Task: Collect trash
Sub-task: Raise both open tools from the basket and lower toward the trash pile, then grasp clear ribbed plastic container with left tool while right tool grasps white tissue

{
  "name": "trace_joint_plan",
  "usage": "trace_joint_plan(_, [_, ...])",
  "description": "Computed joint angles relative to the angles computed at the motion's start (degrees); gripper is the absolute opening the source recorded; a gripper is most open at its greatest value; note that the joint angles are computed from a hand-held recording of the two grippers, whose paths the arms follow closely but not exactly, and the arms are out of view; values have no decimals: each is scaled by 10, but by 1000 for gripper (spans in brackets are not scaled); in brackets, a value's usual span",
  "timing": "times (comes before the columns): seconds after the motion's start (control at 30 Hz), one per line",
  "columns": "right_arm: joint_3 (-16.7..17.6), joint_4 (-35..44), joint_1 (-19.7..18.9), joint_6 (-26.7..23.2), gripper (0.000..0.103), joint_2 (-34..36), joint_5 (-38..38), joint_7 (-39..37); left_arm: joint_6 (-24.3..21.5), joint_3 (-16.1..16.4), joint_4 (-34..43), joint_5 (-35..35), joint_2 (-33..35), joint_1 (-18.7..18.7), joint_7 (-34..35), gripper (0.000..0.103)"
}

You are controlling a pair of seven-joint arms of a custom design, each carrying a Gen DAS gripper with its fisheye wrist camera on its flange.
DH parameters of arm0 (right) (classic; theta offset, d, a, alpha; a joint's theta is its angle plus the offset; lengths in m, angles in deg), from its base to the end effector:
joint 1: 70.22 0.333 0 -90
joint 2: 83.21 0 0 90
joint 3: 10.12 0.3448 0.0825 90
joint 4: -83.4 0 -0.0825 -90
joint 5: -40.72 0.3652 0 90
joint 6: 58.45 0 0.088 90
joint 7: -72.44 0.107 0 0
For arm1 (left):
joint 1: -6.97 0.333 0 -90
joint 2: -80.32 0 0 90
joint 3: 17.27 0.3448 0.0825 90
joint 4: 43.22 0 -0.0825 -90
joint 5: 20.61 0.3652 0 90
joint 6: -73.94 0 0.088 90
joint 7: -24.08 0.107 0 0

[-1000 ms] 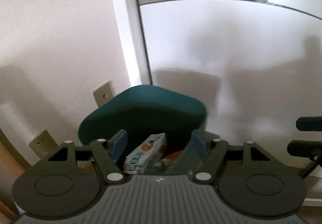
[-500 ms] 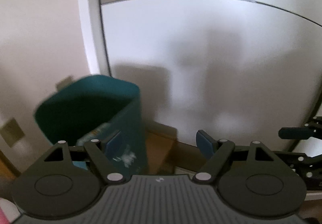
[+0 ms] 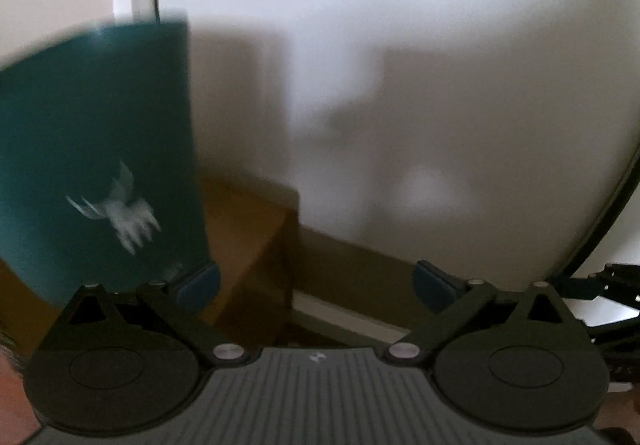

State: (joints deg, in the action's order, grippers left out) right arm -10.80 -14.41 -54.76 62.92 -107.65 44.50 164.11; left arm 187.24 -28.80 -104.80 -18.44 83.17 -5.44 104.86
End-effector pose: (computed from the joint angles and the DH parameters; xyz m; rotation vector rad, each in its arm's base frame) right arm 0.3838 0.1021 0.8585 -1.8475 1.4824 -0.5583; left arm 0.4889 -0.2081 0.9017 -1.5512 1.9998 -0.9934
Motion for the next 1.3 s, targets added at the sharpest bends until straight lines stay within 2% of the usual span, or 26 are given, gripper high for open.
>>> trace_joint_plan(0.27, [-17, -140, -19, 42, 55, 0, 0, 6, 106, -3, -162, 33, 10, -7, -19, 103])
trace_joint_plan(0.57, [-32, -246, -19, 78, 55, 49, 43, -24, 135, 9, -226, 66, 83, -25, -24, 103])
trace_joint_plan(0.8, [-33, -276, -18, 104, 55, 123, 108, -88, 154, 22, -246, 84, 148, -39, -11, 103])
trace_joint_plan(1.07, [-6, -273, -40, 117, 55, 215, 129, -147, 164, 41, -229, 93, 235, -53, 3, 103])
trace_joint_plan(1.3, [20, -271, -48, 134, 55, 279, 147, -155, 171, 56, -210, 109, 299, -63, 41, 101])
